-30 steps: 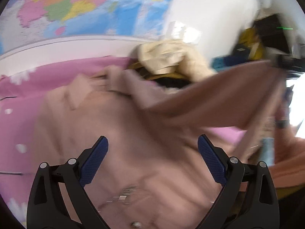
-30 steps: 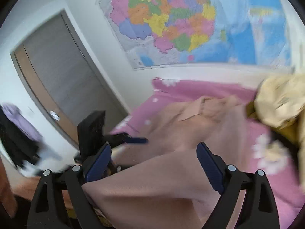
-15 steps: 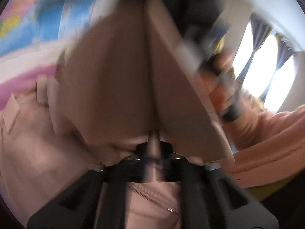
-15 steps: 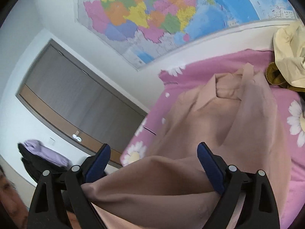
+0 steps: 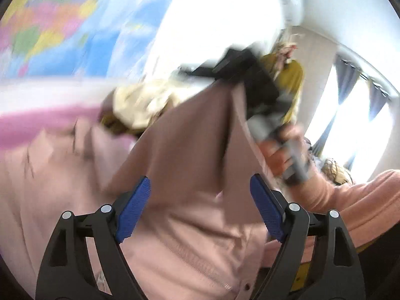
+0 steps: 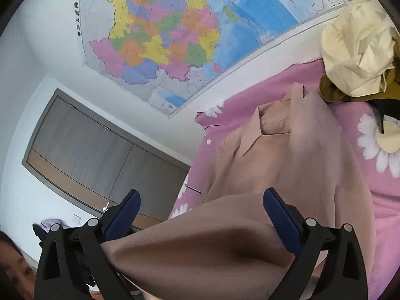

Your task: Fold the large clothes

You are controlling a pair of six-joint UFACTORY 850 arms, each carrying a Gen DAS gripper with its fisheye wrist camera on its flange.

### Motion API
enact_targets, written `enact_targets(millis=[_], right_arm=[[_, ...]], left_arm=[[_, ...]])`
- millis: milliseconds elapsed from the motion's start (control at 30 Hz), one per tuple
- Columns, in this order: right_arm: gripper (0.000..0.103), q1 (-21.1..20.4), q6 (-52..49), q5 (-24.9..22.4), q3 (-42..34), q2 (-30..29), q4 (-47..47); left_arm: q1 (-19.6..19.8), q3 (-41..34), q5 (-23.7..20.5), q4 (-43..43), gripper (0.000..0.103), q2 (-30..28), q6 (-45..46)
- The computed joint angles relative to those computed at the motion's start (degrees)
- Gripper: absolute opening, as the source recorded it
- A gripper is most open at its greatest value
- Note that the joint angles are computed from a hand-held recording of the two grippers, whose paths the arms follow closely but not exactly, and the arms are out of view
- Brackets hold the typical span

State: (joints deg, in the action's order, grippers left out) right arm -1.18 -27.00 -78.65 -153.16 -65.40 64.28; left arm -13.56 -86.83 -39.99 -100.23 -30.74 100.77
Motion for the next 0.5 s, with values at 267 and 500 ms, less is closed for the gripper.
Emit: enact_targets(millis=[267, 500], right_arm=[[0.096, 0.96, -1.47, -2.70, 4.02, 1.34, 2.84], [0.095, -0.38, 2.05, -5.57, 3.18, -0.61, 6.76]], left_arm=[[-3.67, -13.21, 6.67, 8.57, 0.016, -7.07, -13.06], [-2.51, -14.69, 9.81, 5.73, 0.005, -8.37, -14.83]])
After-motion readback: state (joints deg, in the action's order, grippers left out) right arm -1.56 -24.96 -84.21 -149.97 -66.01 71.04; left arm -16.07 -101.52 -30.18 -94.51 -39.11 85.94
